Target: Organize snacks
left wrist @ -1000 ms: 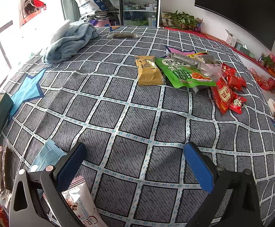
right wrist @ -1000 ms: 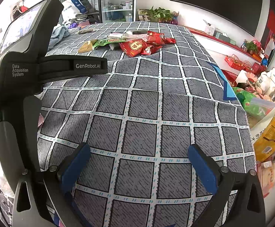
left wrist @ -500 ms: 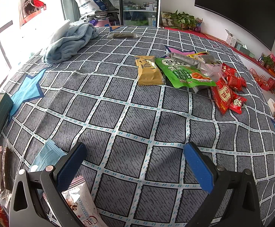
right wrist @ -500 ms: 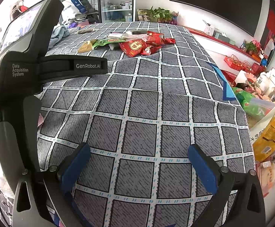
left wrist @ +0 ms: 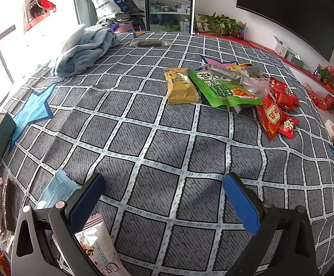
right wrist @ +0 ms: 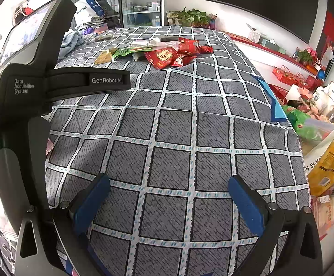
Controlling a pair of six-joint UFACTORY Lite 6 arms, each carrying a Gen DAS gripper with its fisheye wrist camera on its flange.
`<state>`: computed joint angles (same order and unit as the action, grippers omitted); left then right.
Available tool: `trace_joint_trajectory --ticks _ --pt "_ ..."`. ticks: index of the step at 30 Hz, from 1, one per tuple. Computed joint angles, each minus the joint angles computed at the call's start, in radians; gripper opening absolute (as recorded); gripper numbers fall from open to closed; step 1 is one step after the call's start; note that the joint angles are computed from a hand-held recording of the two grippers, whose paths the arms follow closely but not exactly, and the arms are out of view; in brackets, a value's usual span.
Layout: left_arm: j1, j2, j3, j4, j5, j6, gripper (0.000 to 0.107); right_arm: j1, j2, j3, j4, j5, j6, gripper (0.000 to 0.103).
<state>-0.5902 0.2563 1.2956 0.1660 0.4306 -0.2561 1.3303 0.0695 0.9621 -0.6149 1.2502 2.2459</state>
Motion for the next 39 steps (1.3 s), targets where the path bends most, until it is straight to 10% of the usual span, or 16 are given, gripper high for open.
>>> trace_joint_trajectory --ticks 32,39 --pt "0.000 0.002 0.004 0.000 0.003 0.001 0.103 -0.094 -0.012 0.029 0.084 -0.030 -0.052 0.103" --pt "0.057 0.124 0.291 -0.212 0.389 0.287 0.103 -0.271 -0.166 -0.051 0.234 -0.180 -0.436 0.103"
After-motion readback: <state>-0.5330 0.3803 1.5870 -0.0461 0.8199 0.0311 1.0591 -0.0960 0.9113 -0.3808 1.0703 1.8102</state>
